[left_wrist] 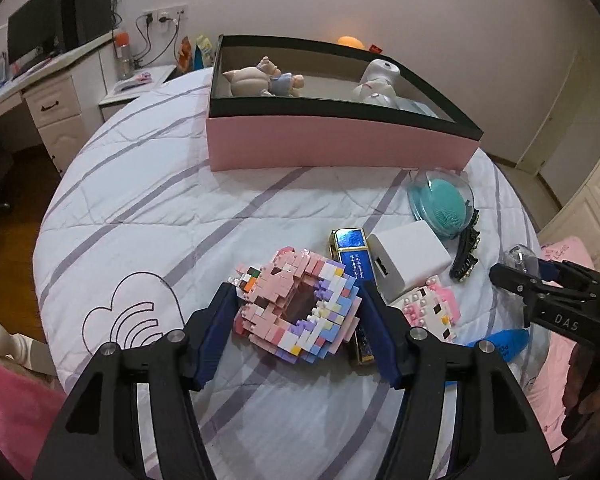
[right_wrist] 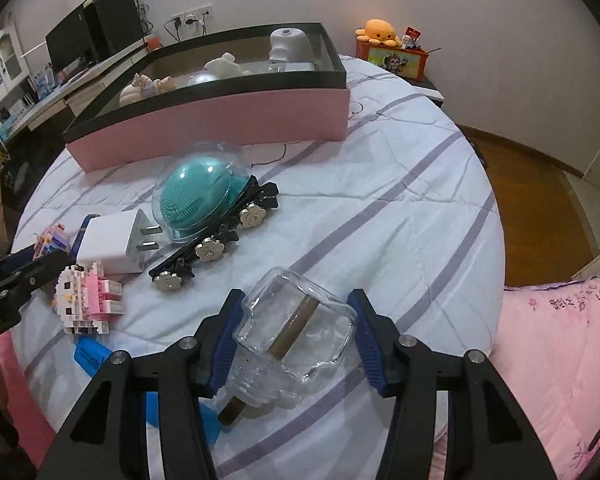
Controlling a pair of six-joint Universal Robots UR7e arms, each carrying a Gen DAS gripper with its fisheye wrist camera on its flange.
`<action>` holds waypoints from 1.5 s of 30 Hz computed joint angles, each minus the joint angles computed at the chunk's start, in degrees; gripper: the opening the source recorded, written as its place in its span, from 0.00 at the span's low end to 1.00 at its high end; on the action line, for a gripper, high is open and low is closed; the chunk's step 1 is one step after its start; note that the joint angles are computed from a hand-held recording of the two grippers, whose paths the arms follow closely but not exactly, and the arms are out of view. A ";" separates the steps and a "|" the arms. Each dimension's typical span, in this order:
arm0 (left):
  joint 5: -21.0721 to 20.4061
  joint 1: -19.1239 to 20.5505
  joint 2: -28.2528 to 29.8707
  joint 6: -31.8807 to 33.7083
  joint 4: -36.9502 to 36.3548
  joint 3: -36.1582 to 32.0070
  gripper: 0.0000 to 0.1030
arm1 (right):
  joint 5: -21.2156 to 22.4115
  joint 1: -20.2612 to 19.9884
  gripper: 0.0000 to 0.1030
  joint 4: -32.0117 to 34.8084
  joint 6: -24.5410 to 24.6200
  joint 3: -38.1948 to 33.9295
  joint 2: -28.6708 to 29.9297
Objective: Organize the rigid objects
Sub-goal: 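Grasp the pink lego donut with left tool while right tool grasps the clear glass bottle, then carry the glass bottle into the pink box and release with right tool while left tool holds the donut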
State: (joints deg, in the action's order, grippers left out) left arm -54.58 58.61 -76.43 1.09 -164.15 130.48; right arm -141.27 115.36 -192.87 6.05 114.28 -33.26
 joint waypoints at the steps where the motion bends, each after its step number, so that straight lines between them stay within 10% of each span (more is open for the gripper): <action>1: 0.42 -0.19 -0.18 -0.07 0.19 0.13 0.61 | 0.11 0.03 0.52 0.10 0.09 -0.06 0.02; 19: 7.71 -5.54 -3.98 0.49 -2.70 3.48 0.61 | 1.73 3.03 0.52 -5.76 -4.79 1.25 -2.48; 45: 30.82 -28.11 -13.33 8.51 -20.18 13.40 0.61 | -2.17 16.74 0.53 -37.97 -28.57 2.72 -3.02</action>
